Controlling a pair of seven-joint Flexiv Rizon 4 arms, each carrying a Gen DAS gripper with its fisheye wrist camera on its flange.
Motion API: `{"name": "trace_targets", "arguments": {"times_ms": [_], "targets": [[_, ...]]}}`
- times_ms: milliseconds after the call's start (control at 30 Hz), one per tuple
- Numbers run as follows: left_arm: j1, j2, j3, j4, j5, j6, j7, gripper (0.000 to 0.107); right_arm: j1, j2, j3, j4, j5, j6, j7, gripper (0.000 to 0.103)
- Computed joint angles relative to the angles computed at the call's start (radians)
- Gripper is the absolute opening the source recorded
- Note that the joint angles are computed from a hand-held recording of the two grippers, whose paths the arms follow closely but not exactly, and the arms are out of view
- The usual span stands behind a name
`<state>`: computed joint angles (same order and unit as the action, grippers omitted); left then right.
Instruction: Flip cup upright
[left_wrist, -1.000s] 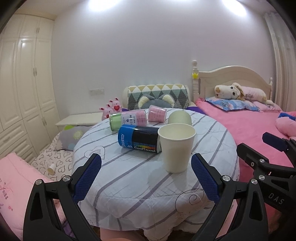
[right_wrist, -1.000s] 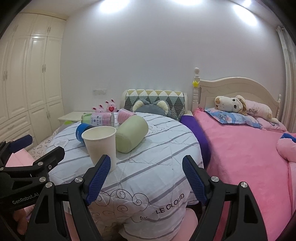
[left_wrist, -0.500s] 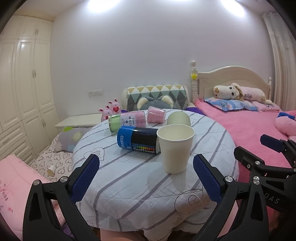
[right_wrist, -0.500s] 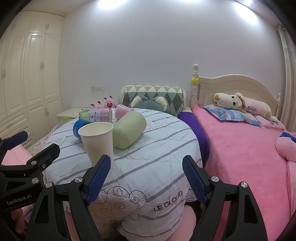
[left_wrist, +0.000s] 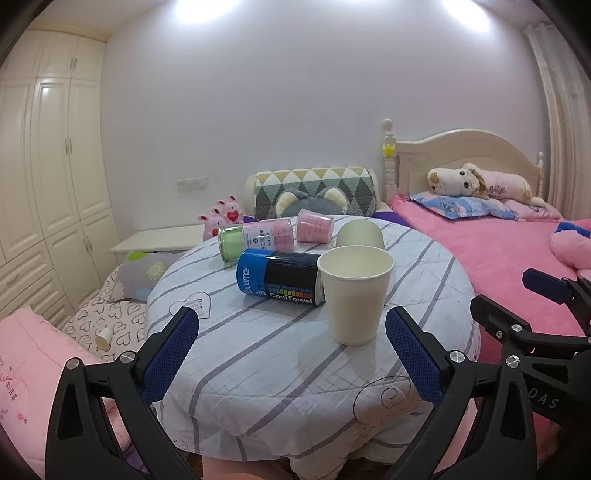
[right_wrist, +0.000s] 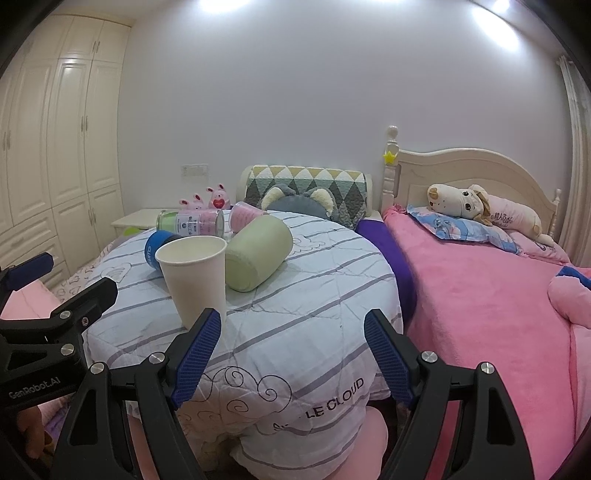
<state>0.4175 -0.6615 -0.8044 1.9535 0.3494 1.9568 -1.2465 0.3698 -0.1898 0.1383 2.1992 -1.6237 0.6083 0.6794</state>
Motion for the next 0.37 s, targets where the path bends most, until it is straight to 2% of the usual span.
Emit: {"name": "trace_targets", "arguments": {"times_ms": [367], "targets": [[0.004, -0.004, -0.004, -0.004, 0.003, -0.002, -0.002, 0.102, -0.006, 0.005, 0.000, 0.006, 0.016, 0.010, -0.013, 0.081]]}}
